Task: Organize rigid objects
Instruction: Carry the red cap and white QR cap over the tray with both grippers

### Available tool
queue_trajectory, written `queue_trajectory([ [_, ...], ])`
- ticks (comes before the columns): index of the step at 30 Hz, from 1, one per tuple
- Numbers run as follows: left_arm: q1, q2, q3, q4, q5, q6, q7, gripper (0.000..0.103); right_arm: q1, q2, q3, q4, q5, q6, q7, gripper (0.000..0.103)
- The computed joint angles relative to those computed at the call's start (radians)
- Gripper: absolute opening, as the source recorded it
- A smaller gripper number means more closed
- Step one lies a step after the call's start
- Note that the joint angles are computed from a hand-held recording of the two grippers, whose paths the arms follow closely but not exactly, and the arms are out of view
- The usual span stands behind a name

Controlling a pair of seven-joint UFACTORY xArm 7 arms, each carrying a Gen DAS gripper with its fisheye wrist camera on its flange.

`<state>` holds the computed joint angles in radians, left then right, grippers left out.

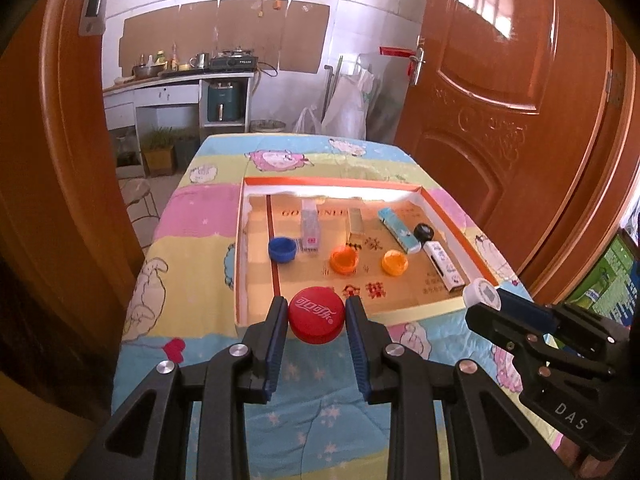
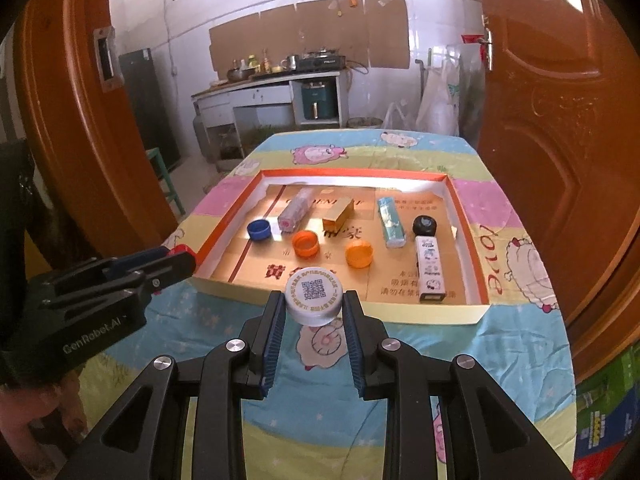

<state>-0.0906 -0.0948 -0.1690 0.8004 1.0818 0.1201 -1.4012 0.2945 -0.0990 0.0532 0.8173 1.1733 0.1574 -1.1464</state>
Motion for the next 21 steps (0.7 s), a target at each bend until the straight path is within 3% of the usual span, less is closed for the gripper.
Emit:
queue_trajectory([
  [21,-0.072,0.135,0.094,0.173,-0.135,0.032,0.179,0.030,-0.115,0.141,0.036,0.199,-0.010,0.044,-0.051,0.030],
])
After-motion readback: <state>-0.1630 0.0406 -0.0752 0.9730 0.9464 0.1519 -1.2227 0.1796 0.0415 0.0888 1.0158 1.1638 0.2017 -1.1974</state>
